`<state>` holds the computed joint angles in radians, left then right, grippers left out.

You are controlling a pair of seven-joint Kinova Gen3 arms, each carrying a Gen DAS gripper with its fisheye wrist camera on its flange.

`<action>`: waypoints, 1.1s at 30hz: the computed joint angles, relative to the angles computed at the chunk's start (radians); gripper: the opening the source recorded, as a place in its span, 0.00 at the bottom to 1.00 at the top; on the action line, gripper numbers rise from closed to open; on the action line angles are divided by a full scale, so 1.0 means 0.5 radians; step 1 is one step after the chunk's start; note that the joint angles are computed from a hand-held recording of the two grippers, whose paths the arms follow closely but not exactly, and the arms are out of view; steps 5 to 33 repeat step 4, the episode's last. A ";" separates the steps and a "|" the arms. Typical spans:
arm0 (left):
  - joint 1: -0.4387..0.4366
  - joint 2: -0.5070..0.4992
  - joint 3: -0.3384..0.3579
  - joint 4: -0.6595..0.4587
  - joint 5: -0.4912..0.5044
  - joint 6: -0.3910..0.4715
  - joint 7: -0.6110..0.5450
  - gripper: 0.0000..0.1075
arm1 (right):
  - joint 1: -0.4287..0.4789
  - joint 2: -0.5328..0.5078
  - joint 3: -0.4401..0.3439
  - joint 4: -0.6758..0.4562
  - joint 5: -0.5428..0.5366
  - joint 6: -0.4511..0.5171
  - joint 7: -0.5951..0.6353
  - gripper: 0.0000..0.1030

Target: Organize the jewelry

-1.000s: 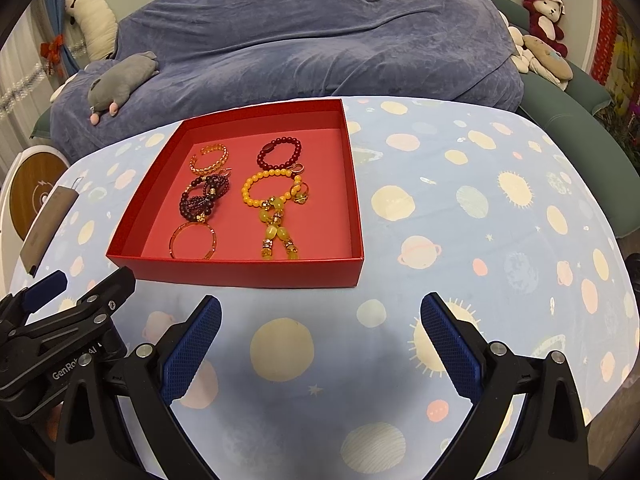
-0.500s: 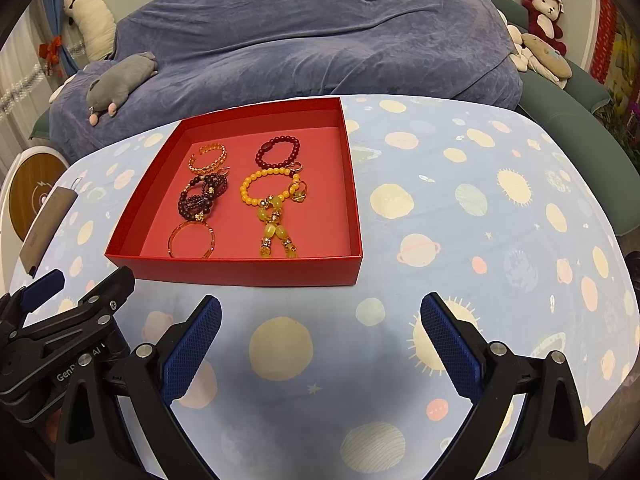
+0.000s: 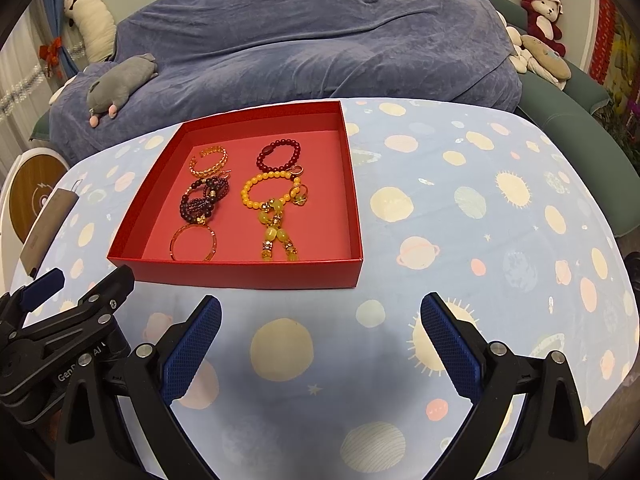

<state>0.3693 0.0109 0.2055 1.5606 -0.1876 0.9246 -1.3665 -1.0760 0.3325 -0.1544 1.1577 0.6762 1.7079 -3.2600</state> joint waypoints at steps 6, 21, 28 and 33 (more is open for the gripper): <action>-0.008 0.002 -0.007 -0.011 0.034 0.004 -0.027 0.84 | -0.002 0.000 0.001 -0.007 0.004 0.006 0.000 0.93; -0.008 0.002 -0.007 -0.011 0.034 0.004 -0.027 0.84 | -0.002 0.000 0.001 -0.007 0.004 0.006 0.000 0.93; -0.008 0.002 -0.007 -0.011 0.034 0.004 -0.027 0.84 | -0.002 0.000 0.001 -0.007 0.004 0.006 0.000 0.93; -0.008 0.002 -0.007 -0.011 0.034 0.004 -0.027 0.84 | -0.002 0.000 0.001 -0.007 0.004 0.006 0.000 0.93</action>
